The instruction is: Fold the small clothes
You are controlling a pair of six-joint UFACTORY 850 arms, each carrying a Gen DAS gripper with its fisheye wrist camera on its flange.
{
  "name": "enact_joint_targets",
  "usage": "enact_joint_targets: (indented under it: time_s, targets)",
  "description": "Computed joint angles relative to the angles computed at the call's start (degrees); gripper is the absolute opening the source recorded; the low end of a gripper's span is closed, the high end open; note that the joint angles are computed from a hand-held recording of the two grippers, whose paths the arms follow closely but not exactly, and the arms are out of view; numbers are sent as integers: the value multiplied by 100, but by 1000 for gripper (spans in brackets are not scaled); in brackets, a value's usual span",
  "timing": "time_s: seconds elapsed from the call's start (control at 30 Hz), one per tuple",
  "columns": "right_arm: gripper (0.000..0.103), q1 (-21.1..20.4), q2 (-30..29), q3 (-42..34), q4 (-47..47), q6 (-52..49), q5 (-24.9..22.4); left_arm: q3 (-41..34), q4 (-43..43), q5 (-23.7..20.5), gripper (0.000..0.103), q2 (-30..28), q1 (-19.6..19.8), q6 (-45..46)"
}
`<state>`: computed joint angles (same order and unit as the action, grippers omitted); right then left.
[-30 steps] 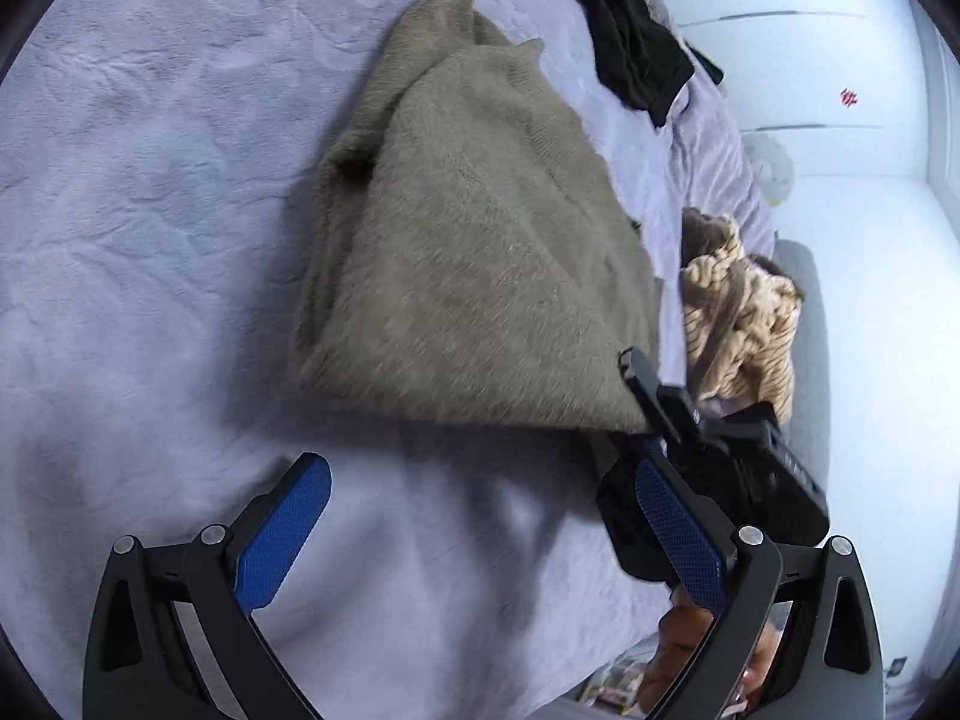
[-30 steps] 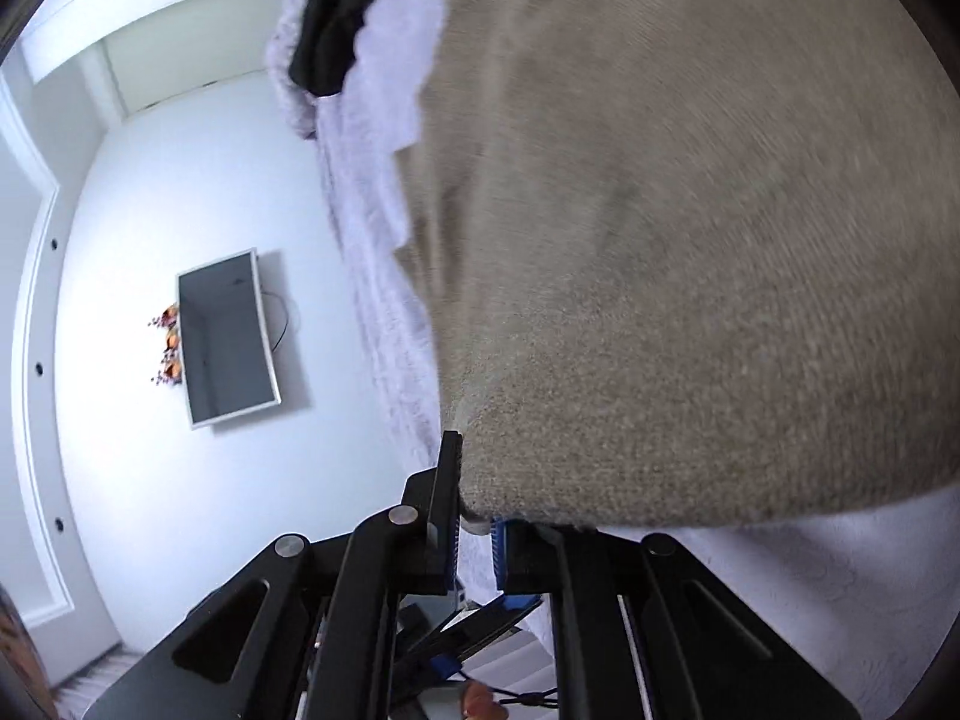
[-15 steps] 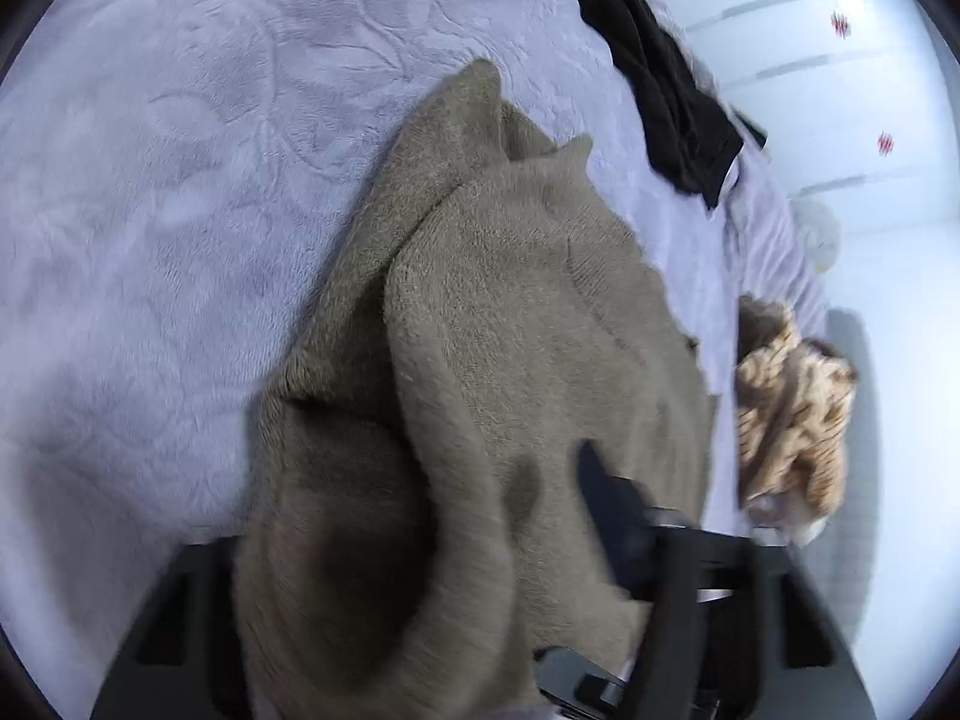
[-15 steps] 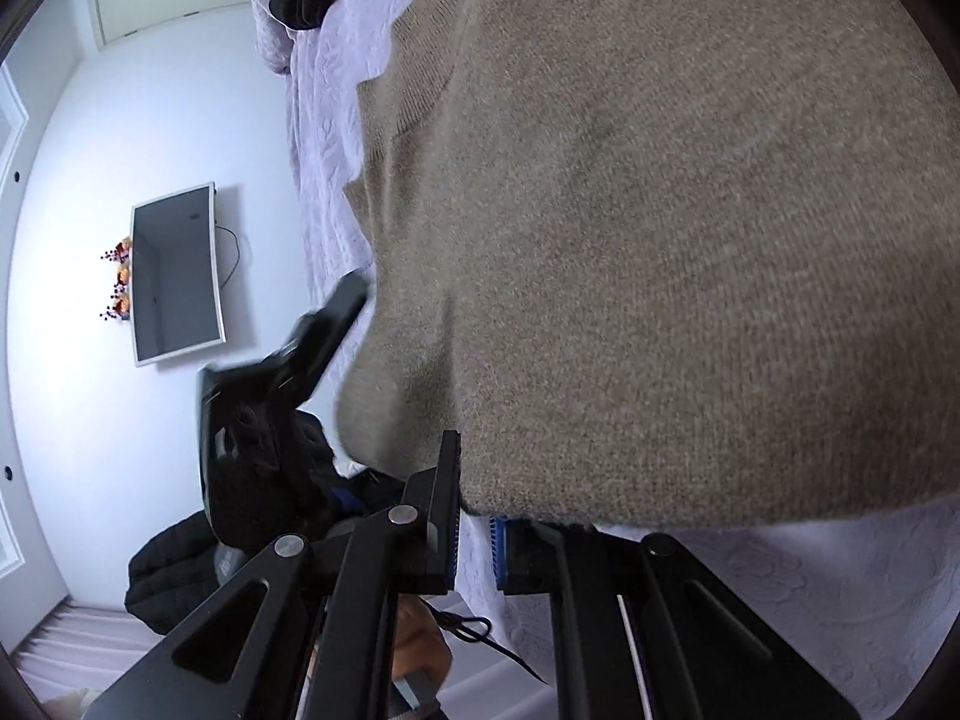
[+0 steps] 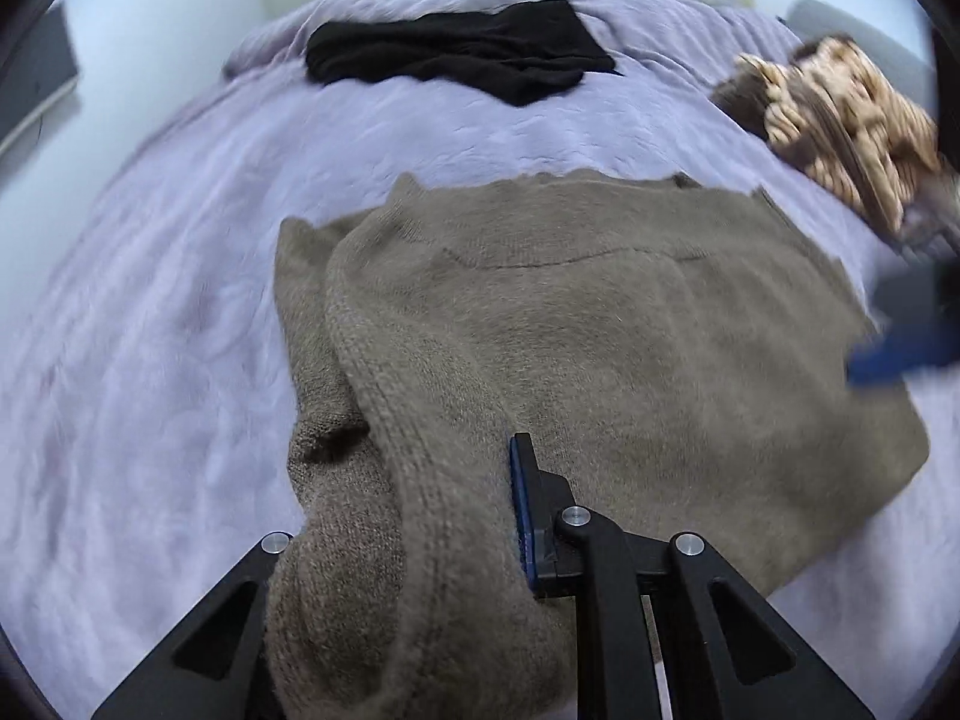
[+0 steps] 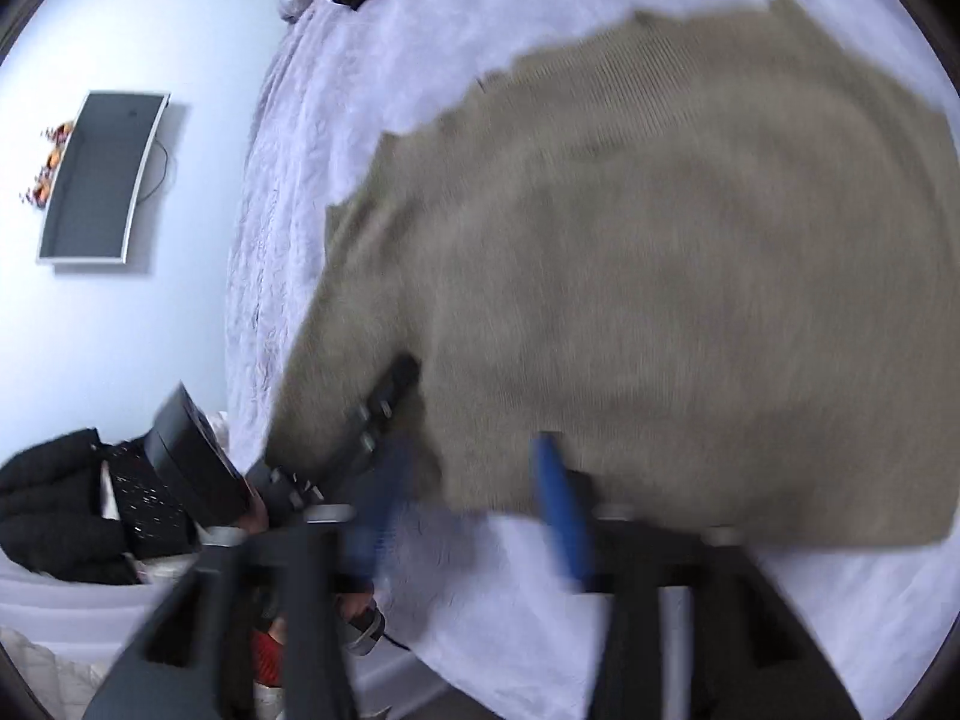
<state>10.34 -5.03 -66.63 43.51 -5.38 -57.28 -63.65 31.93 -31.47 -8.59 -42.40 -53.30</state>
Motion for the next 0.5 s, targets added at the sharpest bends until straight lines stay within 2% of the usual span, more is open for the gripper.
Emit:
enact_joint_targets:
  time_s: [0.1, 0.2, 0.27, 0.5]
  targets:
    - [79, 163, -724, -1105, -247, -206, -309, -22, 159, -65, 19, -3, -48, 48]
    - [79, 461, -1665, -2406, -582, -89, -932, 3, 296, -75, 19, 1, -66, 21]
    - [80, 724, -2358, -3333, -800, -41, -1574, 70, 444, -78, 19, 35, -95, -68]
    - [87, 1501, -4445, -6016, -1948, 547, -3341, 222, 599, 11, 19, 135, -123, -224]
